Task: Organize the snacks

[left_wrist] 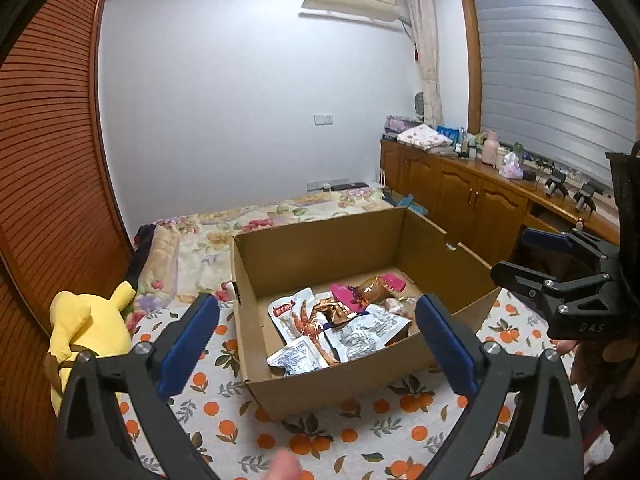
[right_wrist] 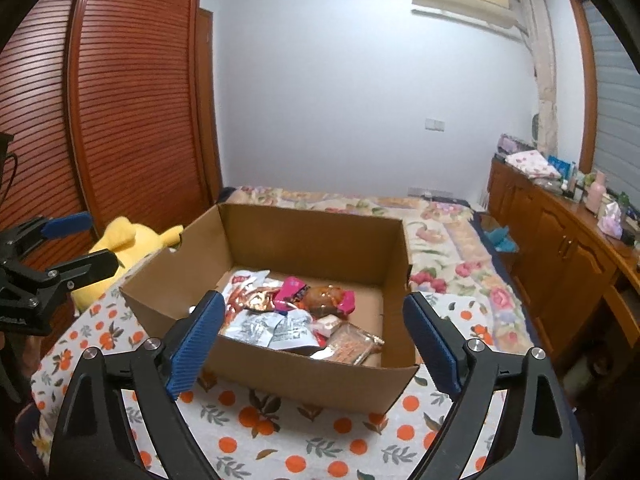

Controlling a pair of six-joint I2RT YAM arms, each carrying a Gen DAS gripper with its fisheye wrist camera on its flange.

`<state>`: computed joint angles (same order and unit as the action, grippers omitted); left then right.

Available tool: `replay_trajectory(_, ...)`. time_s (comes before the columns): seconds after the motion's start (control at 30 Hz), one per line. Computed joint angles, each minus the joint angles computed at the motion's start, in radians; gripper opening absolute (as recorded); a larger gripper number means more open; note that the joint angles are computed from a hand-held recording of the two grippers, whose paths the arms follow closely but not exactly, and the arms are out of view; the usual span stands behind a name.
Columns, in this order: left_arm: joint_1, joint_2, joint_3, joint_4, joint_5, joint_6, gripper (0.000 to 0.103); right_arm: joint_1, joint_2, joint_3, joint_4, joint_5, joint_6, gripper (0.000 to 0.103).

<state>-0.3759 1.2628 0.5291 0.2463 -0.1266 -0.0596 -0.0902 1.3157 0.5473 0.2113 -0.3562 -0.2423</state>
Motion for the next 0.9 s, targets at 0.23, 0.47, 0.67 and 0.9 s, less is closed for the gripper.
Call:
replay_trajectory(0.23,-0.130,-0.070,-0.069,0.016,-0.223,-0.033,0.100,-0.003,-0.122,-0.058,-0.018,0.028,0.030,0.093)
replay_trajectory(0.47,-0.209,-0.148,-0.108,-0.042,-0.275,-0.102,0.100,-0.003,-0.261,-0.122,-0.058,0.049,0.053,0.093)
replay_trajectory(0.67,-0.279,-0.248,-0.133,-0.114,-0.340,-0.149,0.100,-0.001,-0.393,-0.175,-0.101,0.076,0.069,0.093)
replay_trajectory(0.9,-0.339,-0.345,-0.145,-0.201,-0.417,-0.191,0.100,-0.015,-0.511,-0.198,-0.174,0.063,0.085,0.093)
